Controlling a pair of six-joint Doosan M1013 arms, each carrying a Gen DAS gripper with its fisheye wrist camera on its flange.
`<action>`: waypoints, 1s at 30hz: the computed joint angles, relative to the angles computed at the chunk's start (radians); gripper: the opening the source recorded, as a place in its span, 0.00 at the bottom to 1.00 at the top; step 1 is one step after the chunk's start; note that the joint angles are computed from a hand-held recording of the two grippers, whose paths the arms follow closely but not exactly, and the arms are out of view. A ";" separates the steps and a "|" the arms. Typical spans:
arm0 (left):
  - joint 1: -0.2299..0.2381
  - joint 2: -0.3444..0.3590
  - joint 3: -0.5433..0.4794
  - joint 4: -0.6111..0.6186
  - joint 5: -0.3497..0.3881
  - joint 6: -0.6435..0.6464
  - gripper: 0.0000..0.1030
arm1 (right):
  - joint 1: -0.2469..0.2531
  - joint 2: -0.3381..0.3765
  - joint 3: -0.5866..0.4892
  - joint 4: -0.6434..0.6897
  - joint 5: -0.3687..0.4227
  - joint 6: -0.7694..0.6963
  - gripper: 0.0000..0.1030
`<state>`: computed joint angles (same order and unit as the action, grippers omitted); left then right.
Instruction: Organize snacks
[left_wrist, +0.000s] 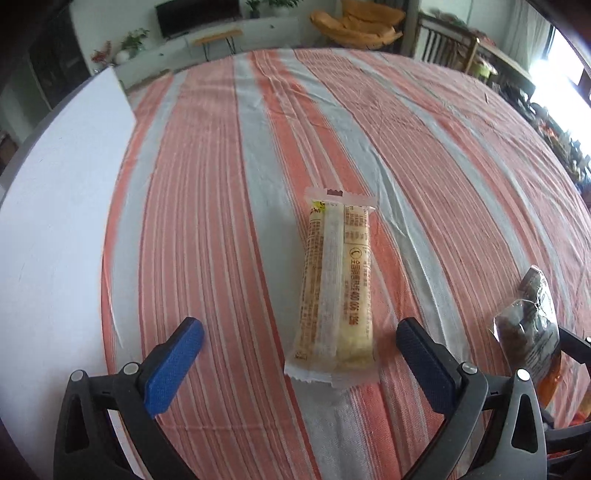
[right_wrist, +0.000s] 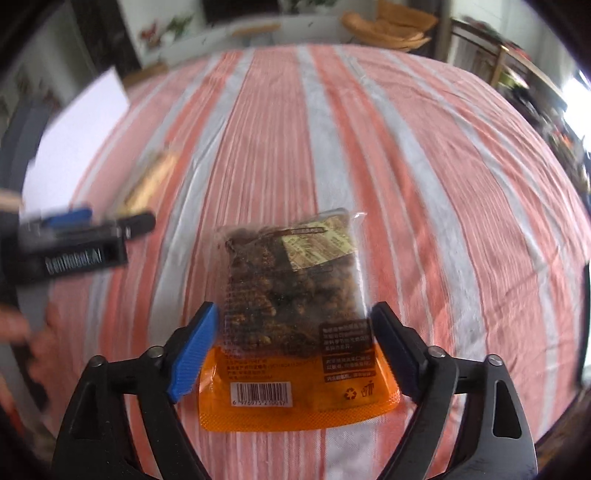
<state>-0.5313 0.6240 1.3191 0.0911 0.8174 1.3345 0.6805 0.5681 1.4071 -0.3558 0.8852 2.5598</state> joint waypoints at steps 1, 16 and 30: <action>0.002 0.010 -0.021 -0.009 0.030 0.010 1.00 | -0.002 0.005 -0.011 0.011 0.017 -0.020 0.88; 0.012 0.069 -0.140 -0.060 0.182 0.113 1.00 | -0.007 0.032 -0.060 0.059 0.086 -0.056 0.91; 0.013 0.053 -0.106 -0.077 0.111 0.167 0.91 | -0.051 0.080 -0.176 0.227 0.254 -0.197 0.92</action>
